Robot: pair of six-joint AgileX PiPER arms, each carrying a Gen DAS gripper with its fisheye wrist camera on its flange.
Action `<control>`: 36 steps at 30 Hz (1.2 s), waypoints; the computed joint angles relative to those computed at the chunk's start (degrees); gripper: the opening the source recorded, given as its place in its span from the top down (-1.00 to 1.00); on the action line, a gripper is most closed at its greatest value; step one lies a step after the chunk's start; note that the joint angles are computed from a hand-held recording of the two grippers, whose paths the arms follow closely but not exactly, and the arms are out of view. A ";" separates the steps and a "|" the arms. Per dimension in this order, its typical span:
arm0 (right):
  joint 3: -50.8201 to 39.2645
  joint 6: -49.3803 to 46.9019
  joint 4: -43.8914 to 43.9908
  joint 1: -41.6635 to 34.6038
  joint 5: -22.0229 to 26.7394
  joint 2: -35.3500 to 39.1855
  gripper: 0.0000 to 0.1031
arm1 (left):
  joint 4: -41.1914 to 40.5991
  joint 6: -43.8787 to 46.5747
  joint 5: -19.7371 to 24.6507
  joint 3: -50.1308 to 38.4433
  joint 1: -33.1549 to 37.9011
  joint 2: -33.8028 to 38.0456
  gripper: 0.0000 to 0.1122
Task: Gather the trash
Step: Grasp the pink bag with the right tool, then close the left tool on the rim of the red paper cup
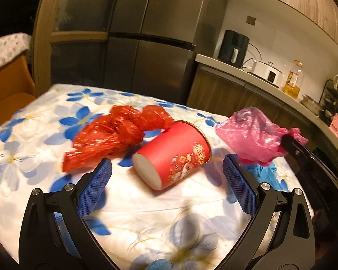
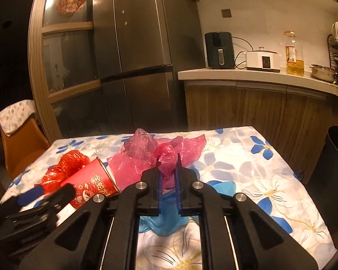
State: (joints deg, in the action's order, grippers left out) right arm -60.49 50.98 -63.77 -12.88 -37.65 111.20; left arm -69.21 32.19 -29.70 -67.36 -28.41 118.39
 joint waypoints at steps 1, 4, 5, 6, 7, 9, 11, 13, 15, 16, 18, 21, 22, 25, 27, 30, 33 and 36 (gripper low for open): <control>0.21 0.15 -0.25 -0.43 -0.48 -0.22 0.80 | 0.48 -0.53 1.43 -0.90 0.80 0.60 -0.73; 0.49 1.54 -1.77 -1.52 -1.60 -0.70 0.81 | 1.83 -2.13 4.63 -2.49 2.52 1.92 -0.73; 0.51 2.04 -2.34 -1.78 -1.86 -0.82 0.81 | 1.76 -2.40 5.80 -3.06 3.13 2.29 -0.73; 0.58 2.13 -2.53 -1.89 -2.04 -0.89 0.81 | 2.75 -3.64 6.54 -3.24 3.58 2.47 -0.73; 0.76 1.92 -2.50 -2.05 -2.30 -1.03 0.81 | 4.98 -6.06 7.60 -3.34 4.25 2.62 -0.73; 1.09 1.69 -2.53 -2.28 -2.72 -1.25 0.81 | 8.16 -9.28 7.93 -3.16 4.83 2.72 -0.73; 1.23 1.70 -2.63 -2.45 -3.04 -1.38 0.81 | 9.76 -10.90 8.42 -3.54 5.25 3.01 -0.73; 1.42 1.42 -2.44 -2.58 -3.26 -1.57 0.81 | 10.21 -11.22 9.16 -4.16 5.57 3.42 -0.73; 1.53 1.20 -2.34 -2.66 -3.38 -1.62 0.81 | 13.63 -13.90 9.95 -4.17 5.81 3.61 -0.73; 1.54 1.18 -2.29 -2.63 -3.29 -1.63 0.81 | 14.44 -14.31 10.10 -4.27 5.81 3.71 -0.73; 1.54 1.41 -2.54 -2.76 -3.16 -1.62 0.81 | 17.38 -16.23 9.93 -4.05 5.53 3.70 -0.72; 1.55 1.44 -2.54 -2.99 -3.07 -1.67 0.80 | 19.63 -16.56 10.34 -4.18 4.90 3.71 -0.68; 1.69 1.32 -2.34 -3.00 -3.06 -1.77 0.80 | 20.69 -16.94 10.71 -4.26 4.79 3.75 -0.67; 1.71 1.56 -2.34 -3.36 -3.13 -1.88 0.80 | 27.05 -21.71 12.17 -4.01 4.53 3.58 -0.60; 1.71 1.89 -2.48 -3.65 -3.28 -1.95 0.80 | 30.65 -25.04 12.29 -3.40 4.45 3.38 -0.54; 2.12 1.80 -1.96 -3.89 -3.43 -2.30 0.80 | 37.00 -30.83 12.92 -2.94 4.72 3.22 -0.43; 2.03 2.41 -2.18 -4.31 -3.65 -2.37 0.80 | 40.06 -32.90 13.14 -2.83 4.54 3.28 -0.29; 2.41 2.38 -2.08 -4.64 -4.03 -2.60 0.80 | 37.94 -30.51 14.65 -3.97 4.47 3.77 -0.04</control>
State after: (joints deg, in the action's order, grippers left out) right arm -58.08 53.35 -65.85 -17.52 -41.69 108.61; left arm -31.27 1.68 -15.05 -71.33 -23.94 122.17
